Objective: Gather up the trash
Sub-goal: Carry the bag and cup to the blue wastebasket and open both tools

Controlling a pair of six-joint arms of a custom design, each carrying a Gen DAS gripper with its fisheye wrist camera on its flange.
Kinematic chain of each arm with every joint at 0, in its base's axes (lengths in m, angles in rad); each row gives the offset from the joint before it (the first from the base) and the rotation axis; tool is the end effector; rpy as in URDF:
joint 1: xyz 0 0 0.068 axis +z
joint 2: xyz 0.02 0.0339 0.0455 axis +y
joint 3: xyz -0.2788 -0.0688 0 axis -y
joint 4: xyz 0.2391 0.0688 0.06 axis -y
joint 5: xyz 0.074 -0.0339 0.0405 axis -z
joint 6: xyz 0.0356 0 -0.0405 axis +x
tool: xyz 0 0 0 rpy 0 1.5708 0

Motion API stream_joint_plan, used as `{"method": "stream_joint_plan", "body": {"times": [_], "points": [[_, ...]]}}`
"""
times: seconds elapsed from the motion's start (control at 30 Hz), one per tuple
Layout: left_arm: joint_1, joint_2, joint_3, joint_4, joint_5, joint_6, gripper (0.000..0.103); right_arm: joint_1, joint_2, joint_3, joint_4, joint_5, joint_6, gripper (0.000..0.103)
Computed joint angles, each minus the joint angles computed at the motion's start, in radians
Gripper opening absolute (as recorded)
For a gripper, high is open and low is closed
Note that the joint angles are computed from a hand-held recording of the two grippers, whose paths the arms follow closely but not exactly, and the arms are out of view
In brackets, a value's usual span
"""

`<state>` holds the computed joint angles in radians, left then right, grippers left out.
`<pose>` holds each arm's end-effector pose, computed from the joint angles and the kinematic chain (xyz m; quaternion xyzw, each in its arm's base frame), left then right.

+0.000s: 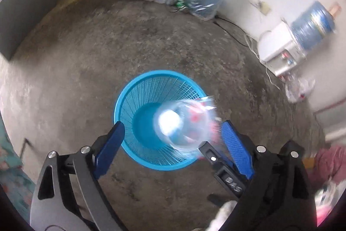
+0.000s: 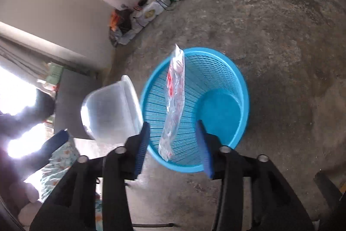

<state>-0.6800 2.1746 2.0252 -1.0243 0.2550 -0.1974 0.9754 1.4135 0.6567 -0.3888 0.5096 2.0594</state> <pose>0.3564 -0.2998 0.2667 0.2567 0.9382 -0.1960 0.1242 0.1460 0.1846 0.1726 0.5335 0.7829 0.1907 0.2569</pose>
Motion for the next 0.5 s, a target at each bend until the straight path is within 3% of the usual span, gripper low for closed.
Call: {"method": "stream_joint_plan", "body": {"times": [0.13, 0.27, 0.4, 0.5], "points": [[0.028, -0.046, -0.089, 0.055, 0.031, 0.021, 0.087, 0.009, 0.035, -0.059, 0.073, -0.017, 0.057, 0.047], [0.068, -0.145, -0.173, 0.107, 0.06, 0.03, 0.086, 0.051, 0.028, -0.021, -0.027, 0.037, 0.106, 0.047], [0.118, -0.269, -0.191, 0.083, 0.147, 0.063, 0.087, 0.156, 0.022, 0.158, -0.307, 0.183, 0.197, 0.047], [0.162, -0.364, -0.148, -0.004, 0.208, 0.147, 0.086, 0.233, 0.075, 0.401, -0.582, 0.307, 0.247, 0.047]]}}
